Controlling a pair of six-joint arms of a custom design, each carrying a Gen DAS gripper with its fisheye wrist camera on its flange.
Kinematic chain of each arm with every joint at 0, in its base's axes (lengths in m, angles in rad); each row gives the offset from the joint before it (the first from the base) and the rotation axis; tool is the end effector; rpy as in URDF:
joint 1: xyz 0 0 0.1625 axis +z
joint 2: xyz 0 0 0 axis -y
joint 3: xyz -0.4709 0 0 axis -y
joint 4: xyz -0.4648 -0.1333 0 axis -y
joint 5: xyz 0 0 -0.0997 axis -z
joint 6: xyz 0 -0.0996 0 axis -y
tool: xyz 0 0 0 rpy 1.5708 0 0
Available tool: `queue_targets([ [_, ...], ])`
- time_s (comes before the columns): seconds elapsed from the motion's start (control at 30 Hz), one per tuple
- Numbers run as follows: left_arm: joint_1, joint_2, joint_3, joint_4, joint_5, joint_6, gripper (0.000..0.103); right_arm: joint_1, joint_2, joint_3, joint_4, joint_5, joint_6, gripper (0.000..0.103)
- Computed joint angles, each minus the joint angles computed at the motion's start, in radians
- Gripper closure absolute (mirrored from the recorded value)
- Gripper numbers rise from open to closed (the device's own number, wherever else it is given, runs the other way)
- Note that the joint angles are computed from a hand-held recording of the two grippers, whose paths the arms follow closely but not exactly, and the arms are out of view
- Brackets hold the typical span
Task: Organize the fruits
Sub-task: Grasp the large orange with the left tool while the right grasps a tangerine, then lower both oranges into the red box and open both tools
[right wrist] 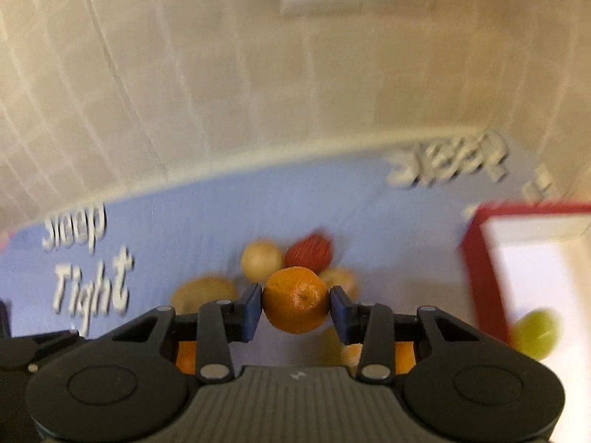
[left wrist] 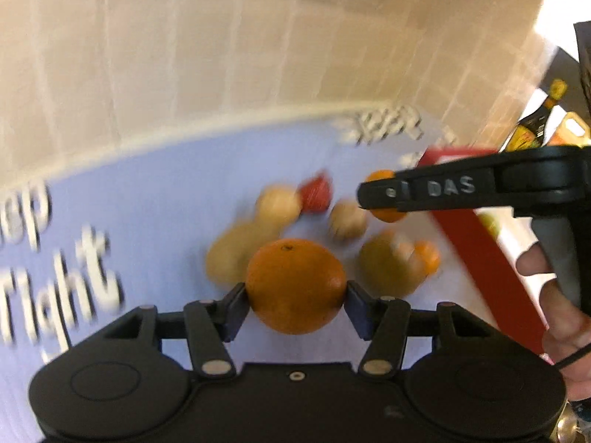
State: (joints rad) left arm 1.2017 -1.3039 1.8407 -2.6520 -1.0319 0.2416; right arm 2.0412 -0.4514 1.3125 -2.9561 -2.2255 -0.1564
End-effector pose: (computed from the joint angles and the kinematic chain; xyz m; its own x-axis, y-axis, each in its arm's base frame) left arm -0.0637 -0.6757 0.3575 -0.7965 0.2508 -0.5502 0.5141 0.7599 -0.3978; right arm 0.4511 -0.7269 -0.0032 -0.7738 -0.2070 0.5987 -0.5193 0.7486 -0.4123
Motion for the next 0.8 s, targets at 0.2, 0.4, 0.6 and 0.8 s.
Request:
queue_targets([
  [0.2,-0.091,0.039,-0.063,-0.130,-0.079,0.195,0.036,0.029,-0.111,0.095,-0.269,-0.075,-0.114,0.061],
  [0.4,-0.139,0.120,-0.158,-0.068,-0.259,0.219,0.036,0.026,-0.234,0.206,-0.471,-0.196,-0.174,0.061],
  [0.6,-0.154,0.226,-0.163,0.055,-0.325,0.208,0.036,-0.059,-0.354,0.364,-0.420,-0.259,0.067,0.061],
  [0.8,-0.143,0.313,-0.139,0.151,-0.313,0.240,0.036,-0.149,-0.420,0.490,-0.328,-0.239,0.281,0.061],
])
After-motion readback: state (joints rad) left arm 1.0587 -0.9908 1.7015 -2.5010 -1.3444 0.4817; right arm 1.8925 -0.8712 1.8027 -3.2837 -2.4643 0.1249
